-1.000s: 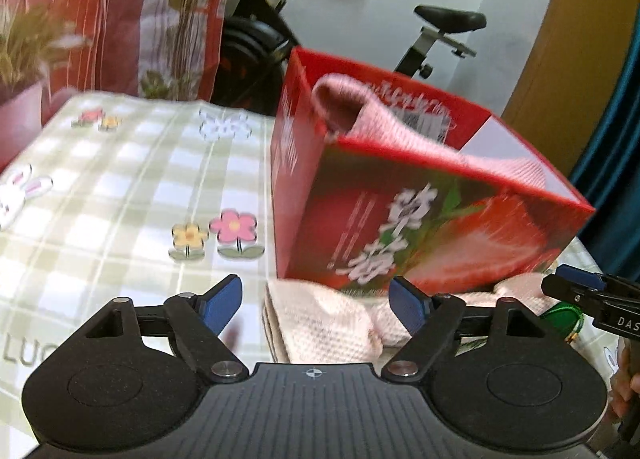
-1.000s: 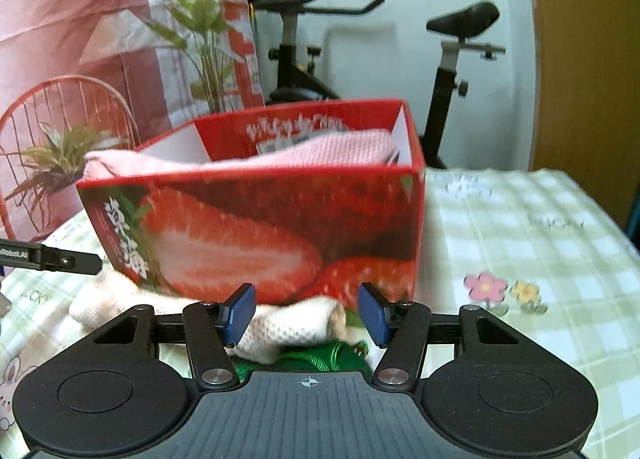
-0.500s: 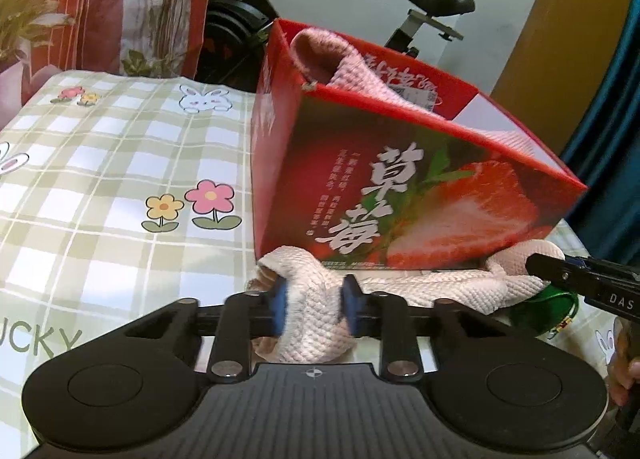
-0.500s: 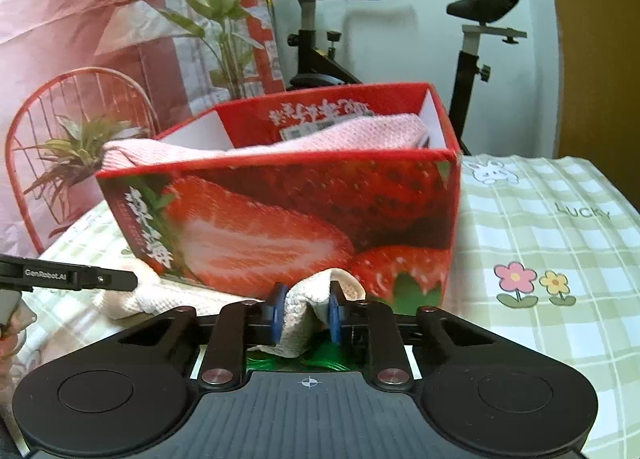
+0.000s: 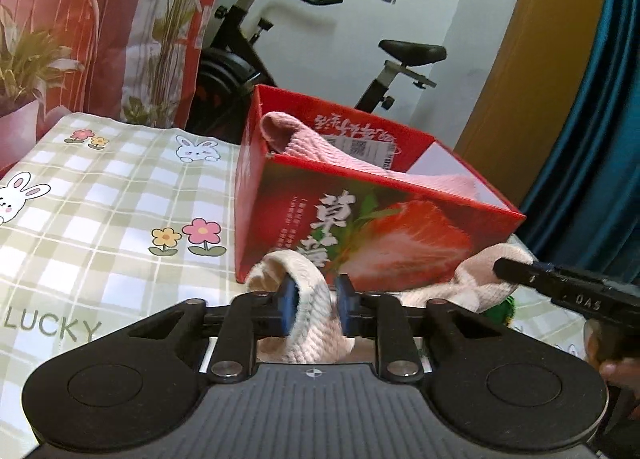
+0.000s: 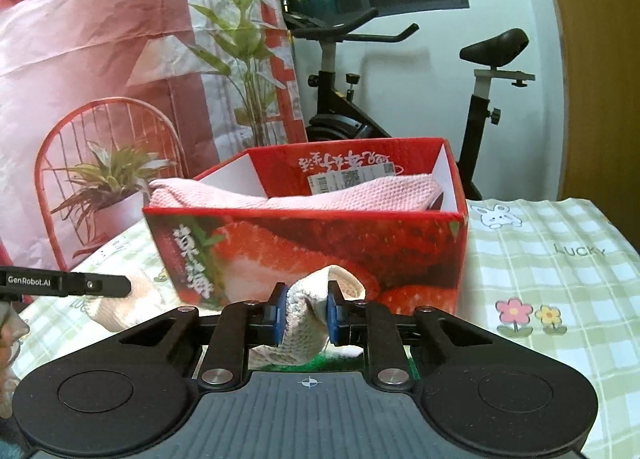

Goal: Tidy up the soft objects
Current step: 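Lift the cream towel with both tools and carry it over the box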

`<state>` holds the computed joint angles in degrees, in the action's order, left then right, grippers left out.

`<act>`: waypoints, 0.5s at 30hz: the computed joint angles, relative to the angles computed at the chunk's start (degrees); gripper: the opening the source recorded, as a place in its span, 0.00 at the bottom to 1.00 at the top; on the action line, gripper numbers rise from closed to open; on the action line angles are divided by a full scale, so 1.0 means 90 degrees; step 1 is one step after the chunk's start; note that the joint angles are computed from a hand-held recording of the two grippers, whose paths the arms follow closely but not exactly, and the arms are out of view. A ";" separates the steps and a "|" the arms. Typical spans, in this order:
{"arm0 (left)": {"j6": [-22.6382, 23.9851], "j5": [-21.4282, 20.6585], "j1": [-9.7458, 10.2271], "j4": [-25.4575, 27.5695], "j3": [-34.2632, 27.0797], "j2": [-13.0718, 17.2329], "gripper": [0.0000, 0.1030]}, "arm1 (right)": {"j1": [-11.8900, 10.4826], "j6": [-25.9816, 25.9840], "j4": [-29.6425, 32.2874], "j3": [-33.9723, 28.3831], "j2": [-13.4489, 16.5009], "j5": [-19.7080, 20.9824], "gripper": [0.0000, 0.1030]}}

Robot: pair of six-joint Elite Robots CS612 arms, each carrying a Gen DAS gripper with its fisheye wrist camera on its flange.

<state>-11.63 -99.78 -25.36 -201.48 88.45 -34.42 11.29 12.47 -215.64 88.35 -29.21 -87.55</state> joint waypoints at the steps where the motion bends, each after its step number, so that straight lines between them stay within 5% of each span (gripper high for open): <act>1: 0.0023 -0.0027 -0.0008 -0.0036 0.0032 -0.0002 0.18 | 0.0006 0.0008 -0.0024 0.0056 -0.0011 0.0026 0.18; 11: 0.0128 -0.0172 -0.0043 0.0140 0.0194 -0.0026 0.19 | 0.0110 -0.0227 0.0413 0.0328 -0.0097 0.0188 0.18; 12: 0.0005 -0.0149 -0.0024 0.0131 0.0200 -0.0029 0.23 | 0.0116 -0.0250 0.0500 0.0334 -0.0110 0.0158 0.18; 14: -0.0222 -0.0060 0.0001 0.0126 0.0214 -0.0038 0.51 | 0.0126 -0.0250 0.0710 0.0339 -0.0138 0.0092 0.18; 15: -0.0349 0.0041 0.0007 0.0095 0.0238 -0.0046 0.56 | 0.0129 -0.0255 0.0816 0.0340 -0.0147 0.0065 0.18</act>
